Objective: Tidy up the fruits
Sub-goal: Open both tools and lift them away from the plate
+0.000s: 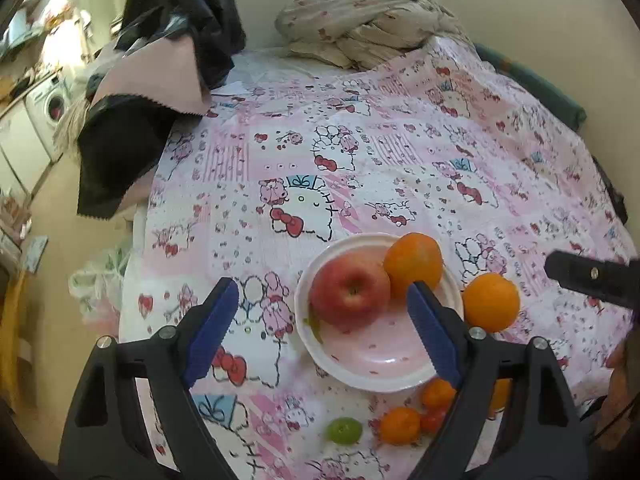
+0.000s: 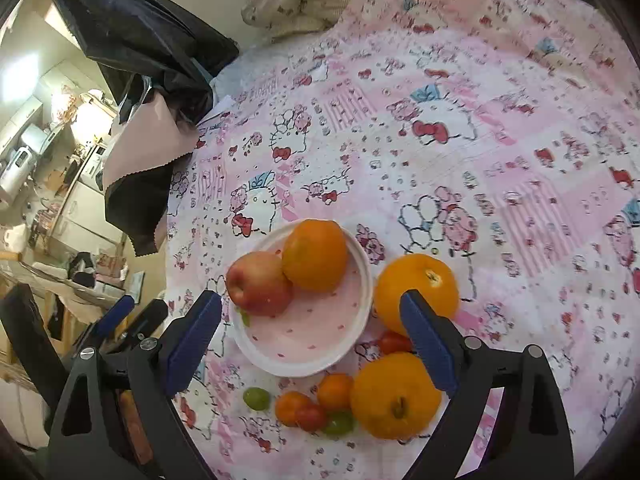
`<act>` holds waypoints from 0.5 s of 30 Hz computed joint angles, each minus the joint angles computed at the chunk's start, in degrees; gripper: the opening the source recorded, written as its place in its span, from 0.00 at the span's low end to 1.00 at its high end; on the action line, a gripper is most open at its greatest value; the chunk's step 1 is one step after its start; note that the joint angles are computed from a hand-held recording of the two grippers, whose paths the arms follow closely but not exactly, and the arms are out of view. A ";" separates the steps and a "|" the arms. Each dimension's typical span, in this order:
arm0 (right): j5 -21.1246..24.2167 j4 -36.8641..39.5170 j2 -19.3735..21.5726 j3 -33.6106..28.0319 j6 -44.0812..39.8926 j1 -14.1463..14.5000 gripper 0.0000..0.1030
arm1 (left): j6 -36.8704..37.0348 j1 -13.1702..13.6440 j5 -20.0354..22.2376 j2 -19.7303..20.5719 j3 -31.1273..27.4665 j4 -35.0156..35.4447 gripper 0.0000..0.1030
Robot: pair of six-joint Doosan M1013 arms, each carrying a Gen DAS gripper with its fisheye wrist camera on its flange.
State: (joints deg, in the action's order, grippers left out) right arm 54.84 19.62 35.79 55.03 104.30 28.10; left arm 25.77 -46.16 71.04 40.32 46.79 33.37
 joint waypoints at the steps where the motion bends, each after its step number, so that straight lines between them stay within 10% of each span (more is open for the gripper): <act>1: -1.13 -1.11 -0.81 1.14 0.20 0.26 0.90 | -1.20 -0.04 -1.69 -0.77 1.27 -0.67 0.81; 15: -5.47 -18.01 -8.08 12.33 12.58 3.04 0.98 | -4.88 -3.67 -2.38 -3.25 4.73 2.65 0.81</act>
